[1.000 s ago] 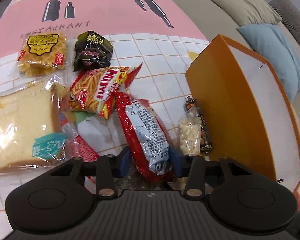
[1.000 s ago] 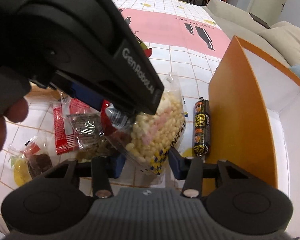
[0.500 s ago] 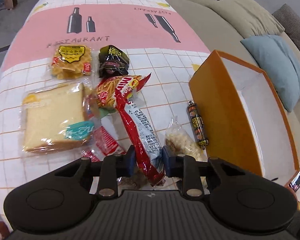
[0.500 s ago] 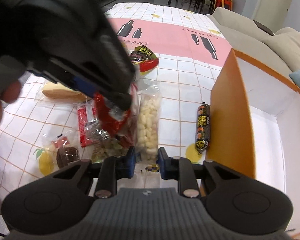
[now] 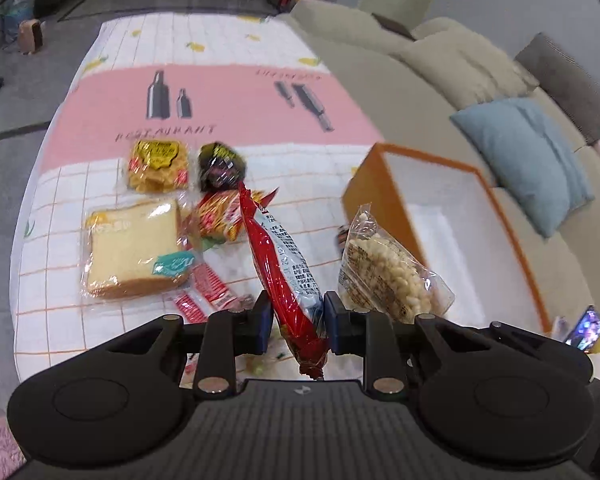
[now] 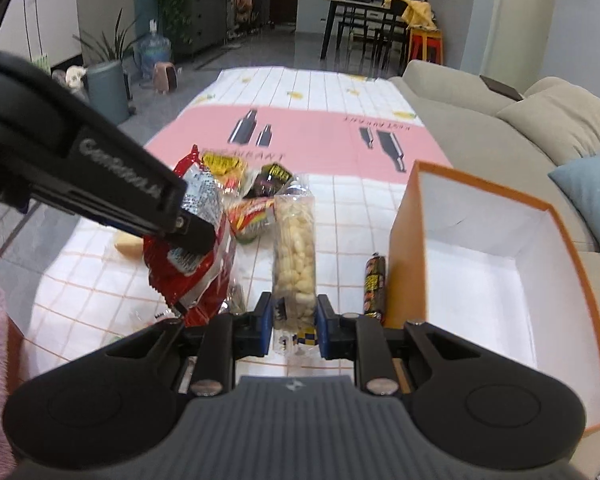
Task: Organize snacks
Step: 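Carry both held bags over the open orange box with both tools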
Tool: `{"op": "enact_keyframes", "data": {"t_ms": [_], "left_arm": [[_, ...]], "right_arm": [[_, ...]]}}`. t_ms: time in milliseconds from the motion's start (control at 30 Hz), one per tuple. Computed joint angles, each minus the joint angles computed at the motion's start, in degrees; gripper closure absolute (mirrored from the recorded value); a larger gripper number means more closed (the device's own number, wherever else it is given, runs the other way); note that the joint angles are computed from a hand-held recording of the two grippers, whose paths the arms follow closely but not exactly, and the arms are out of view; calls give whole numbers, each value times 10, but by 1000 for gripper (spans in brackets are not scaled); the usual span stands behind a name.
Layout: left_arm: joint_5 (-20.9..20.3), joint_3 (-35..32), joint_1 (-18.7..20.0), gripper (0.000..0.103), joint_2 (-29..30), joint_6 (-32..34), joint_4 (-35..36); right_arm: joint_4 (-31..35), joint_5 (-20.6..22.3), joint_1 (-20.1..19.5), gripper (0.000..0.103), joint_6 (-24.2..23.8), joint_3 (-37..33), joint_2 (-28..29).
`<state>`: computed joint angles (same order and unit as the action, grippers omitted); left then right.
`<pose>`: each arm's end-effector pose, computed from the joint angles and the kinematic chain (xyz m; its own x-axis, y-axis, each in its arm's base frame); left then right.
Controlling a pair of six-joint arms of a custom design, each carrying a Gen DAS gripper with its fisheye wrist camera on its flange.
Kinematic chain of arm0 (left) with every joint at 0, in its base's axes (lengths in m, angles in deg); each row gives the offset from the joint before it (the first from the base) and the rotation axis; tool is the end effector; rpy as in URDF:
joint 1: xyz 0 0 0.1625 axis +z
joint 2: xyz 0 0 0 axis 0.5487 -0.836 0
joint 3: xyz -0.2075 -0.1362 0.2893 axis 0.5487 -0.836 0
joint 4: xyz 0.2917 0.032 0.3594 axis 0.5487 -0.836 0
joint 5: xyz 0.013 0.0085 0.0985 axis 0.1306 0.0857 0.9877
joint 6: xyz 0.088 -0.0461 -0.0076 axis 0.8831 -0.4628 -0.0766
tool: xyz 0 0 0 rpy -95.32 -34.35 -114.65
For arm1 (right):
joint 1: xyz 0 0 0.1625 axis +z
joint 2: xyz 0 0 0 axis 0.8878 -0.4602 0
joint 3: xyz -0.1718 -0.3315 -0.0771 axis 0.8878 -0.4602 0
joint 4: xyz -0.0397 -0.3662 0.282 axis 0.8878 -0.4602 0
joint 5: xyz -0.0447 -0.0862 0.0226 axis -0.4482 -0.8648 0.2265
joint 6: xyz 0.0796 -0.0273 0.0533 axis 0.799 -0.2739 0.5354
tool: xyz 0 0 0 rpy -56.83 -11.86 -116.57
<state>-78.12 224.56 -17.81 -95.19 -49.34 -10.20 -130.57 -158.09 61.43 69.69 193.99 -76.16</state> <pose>-0.1405 -0.2454 0.2529 -0.8730 -0.0523 -0.4848 0.2376 0.8226 -0.5166 0.2753 -0.2710 0.0411 -0.6133 -0.4813 0.6262 -0.7416 0.6238 -0.2468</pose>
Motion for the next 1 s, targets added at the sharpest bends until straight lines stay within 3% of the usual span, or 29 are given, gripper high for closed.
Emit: {"op": "enact_keyframes", "data": {"t_ms": [100, 200, 400, 567, 767, 1000], "left_arm": [[2, -7, -23, 73, 18, 12, -28], [-4, -10, -22, 73, 53, 66, -110], [-32, -26, 21, 73, 215, 214, -320], [-95, -47, 79, 73, 341, 310, -472], [-130, -74, 132, 73, 455, 349, -539], [-158, -88, 171, 73, 507, 362, -539]], "right_arm": [[8, -14, 7, 84, -2, 9, -33], [28, -30, 6, 84, -9, 13, -71], [92, -73, -19, 84, -22, 21, -150], [170, -87, -77, 84, -10, 24, -206], [227, -78, -140, 84, -6, 17, -226], [270, -60, -189, 84, 1, 8, -218]]}}
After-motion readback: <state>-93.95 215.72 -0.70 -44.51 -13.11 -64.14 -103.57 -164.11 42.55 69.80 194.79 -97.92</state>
